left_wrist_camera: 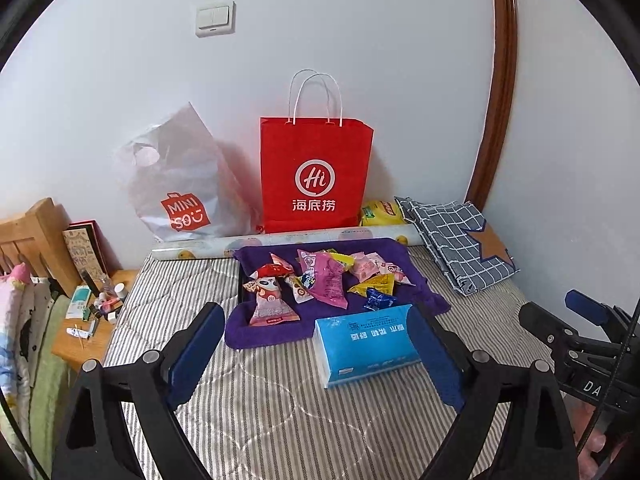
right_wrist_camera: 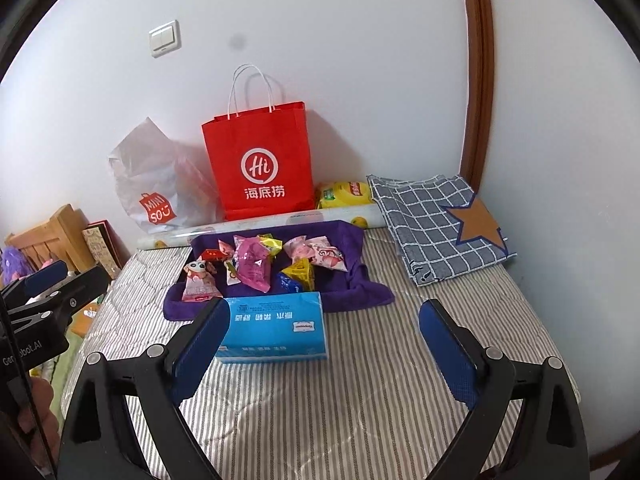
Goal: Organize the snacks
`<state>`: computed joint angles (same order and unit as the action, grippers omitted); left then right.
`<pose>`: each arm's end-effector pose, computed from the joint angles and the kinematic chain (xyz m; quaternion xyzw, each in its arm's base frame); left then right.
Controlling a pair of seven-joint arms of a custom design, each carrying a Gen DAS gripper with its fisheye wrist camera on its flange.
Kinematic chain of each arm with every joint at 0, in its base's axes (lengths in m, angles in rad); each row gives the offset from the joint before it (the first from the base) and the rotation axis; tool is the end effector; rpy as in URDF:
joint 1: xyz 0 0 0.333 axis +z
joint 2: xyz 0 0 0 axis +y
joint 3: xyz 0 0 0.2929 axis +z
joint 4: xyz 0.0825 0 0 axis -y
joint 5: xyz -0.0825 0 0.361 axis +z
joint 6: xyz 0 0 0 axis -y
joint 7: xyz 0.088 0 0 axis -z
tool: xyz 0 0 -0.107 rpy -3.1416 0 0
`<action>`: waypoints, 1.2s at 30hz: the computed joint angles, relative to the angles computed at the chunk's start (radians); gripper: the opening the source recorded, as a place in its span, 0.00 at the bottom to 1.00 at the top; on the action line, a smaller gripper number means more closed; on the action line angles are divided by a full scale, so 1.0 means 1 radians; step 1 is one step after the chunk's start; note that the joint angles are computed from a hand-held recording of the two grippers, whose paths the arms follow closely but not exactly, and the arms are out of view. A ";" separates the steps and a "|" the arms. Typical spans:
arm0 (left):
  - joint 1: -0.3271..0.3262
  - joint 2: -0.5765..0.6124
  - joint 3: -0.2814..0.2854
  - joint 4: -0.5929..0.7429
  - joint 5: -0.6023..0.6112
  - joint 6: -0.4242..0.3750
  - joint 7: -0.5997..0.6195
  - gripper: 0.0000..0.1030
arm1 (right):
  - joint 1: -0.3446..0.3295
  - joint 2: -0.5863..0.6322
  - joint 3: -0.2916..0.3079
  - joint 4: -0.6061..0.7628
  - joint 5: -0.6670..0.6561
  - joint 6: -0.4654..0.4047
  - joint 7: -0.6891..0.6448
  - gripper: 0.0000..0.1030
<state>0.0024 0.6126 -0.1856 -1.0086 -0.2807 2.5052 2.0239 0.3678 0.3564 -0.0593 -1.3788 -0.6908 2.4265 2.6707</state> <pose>0.7332 -0.0807 0.5936 -0.4900 0.7428 -0.3882 0.2397 0.6512 0.2130 0.5759 -0.4924 0.7510 -0.3289 0.2922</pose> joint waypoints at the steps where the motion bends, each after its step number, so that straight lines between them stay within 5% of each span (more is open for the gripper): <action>1: -0.002 0.001 0.002 0.001 0.002 0.000 -0.004 0.90 | 0.002 -0.003 -0.001 -0.003 -0.005 -0.001 0.004 0.92; 36: -0.006 0.010 0.006 0.025 0.017 -0.003 -0.015 0.90 | 0.001 -0.023 0.005 -0.024 -0.037 0.010 0.031 0.92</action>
